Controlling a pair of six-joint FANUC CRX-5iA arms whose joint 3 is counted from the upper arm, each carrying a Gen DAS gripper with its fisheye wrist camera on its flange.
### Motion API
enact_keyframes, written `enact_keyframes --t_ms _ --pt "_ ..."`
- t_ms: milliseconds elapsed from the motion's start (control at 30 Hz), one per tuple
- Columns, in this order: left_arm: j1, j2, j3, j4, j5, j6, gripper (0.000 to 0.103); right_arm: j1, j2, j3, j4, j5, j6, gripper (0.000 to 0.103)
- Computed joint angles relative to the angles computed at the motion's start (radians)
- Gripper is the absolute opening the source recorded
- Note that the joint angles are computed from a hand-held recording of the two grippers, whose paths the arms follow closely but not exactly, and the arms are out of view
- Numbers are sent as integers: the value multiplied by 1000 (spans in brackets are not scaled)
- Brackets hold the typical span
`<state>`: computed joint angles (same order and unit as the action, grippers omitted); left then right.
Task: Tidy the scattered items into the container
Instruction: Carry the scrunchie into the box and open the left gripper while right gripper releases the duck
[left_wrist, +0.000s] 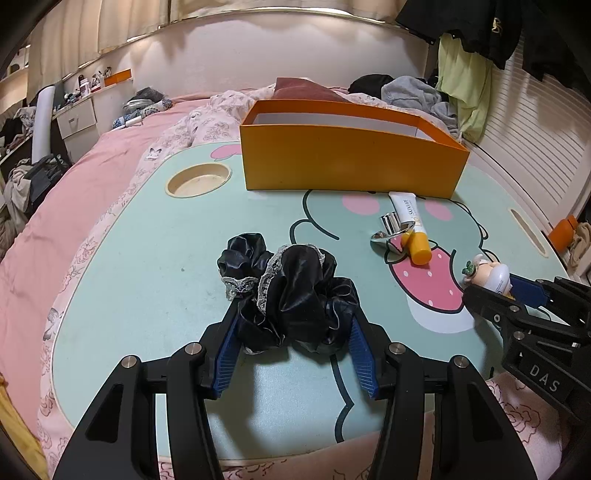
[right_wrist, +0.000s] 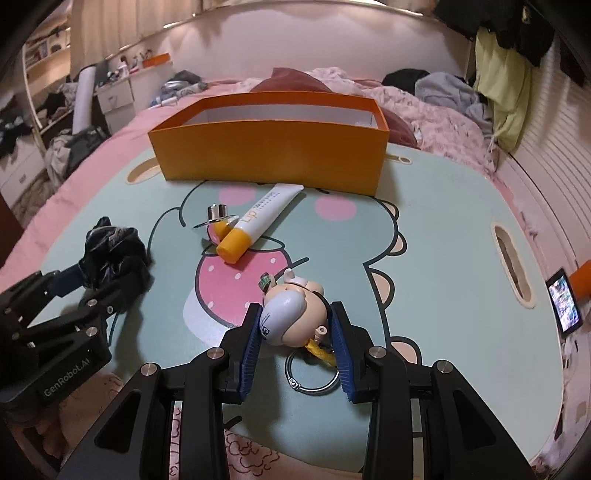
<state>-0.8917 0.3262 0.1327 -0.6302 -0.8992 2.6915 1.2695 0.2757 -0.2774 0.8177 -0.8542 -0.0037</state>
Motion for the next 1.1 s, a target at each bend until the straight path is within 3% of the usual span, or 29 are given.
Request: enact_keyframes --t_ms 400,567,667,1100 --pt "-7 -1 0 -16 0 14 53 4 -13 -23 33 14 -27 35" --pt "-103 -31 -5 -228 -30 165 53 16 -43 -90 195 15 -153 35" --pt "-133 -30 2 -283 -43 177 53 13 -63 -130 287 25 -227 35" --pt "-99 -37 -3 -226 -7 126 53 5 -62 -125 276 38 -219 35"
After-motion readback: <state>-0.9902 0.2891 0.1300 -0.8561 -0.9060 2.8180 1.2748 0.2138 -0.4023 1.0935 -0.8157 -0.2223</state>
